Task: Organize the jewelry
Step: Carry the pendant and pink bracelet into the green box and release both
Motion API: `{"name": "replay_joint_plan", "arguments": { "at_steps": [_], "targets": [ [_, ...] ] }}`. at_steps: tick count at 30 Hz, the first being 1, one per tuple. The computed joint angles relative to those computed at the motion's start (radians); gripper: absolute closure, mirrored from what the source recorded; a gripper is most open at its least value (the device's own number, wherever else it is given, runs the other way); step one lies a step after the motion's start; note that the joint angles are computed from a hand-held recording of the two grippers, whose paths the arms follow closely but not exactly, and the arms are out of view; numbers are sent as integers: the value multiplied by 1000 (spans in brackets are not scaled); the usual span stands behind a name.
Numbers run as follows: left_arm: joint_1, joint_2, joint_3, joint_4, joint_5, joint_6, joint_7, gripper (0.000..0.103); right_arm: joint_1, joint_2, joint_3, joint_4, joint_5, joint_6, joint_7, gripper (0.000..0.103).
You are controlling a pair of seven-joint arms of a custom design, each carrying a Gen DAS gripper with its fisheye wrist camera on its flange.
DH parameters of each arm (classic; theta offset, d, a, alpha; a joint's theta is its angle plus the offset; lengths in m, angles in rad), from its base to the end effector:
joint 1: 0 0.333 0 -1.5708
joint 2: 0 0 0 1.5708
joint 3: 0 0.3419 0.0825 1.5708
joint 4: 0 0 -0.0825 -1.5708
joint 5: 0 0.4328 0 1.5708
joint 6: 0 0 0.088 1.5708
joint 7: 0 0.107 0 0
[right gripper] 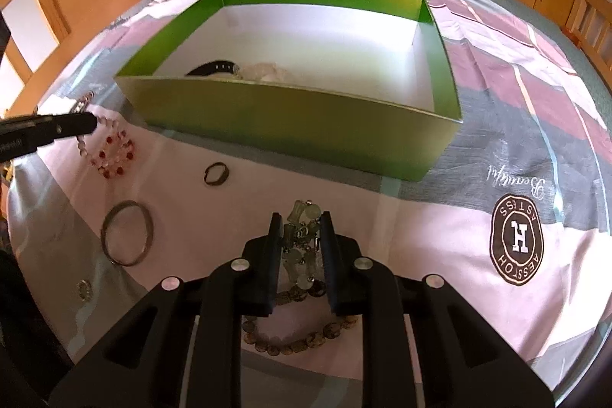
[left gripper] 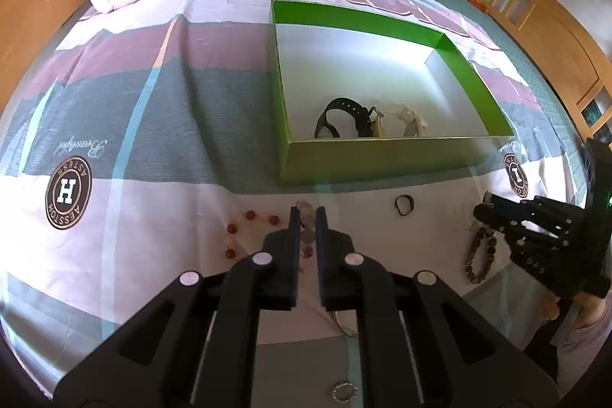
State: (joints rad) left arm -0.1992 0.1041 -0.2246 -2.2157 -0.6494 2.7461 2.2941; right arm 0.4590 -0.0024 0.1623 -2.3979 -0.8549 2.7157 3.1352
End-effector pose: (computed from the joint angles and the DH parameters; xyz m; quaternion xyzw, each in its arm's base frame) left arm 0.5661 -0.2273 0.3642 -0.4527 0.8475 -0.2736 0.0452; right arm 0.4267 0.3388 0.3310 -0.6059 0.7478 -0.1748 0.2076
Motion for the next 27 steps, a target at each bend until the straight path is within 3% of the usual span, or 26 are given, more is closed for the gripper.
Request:
{"name": "replay_joint_plan", "arguments": {
  "at_steps": [6, 10, 13, 20, 21, 22, 23, 25, 27],
  "targets": [
    [5, -43, -18, 35, -173, -59, 153, 96, -32, -94, 2, -19, -152, 44, 135, 83],
    [-10, -20, -18, 108, -200, -73, 153, 96, -80, -110, -1, 8, -228, 52, 207, 83],
    [-31, 36, -24, 177, -153, -28, 117, 96, -102, -70, -18, 53, -224, 36, 169, 83],
    [-108, 244, 20, 391, 152, -8, -178, 95, -117, 64, -62, 148, -109, 31, 64, 83],
    [-124, 274, 34, 421, 196, -10, -222, 92, -117, 70, -67, 149, -95, 32, 53, 79],
    [-142, 301, 54, 451, 247, -23, -272, 79, -116, 77, -71, 152, -78, 33, 42, 72],
    [-156, 314, 73, 464, 292, -34, -319, 62, -115, 74, -75, 148, -66, 36, 41, 57],
    [-157, 305, 85, 448, 342, -32, -370, 60, -111, 35, -81, 111, -103, 74, 97, 51],
    [-99, 251, 37, 378, 305, -17, -294, 57, -107, -35, -69, 47, -80, 107, 57, 50]
  ]
}}
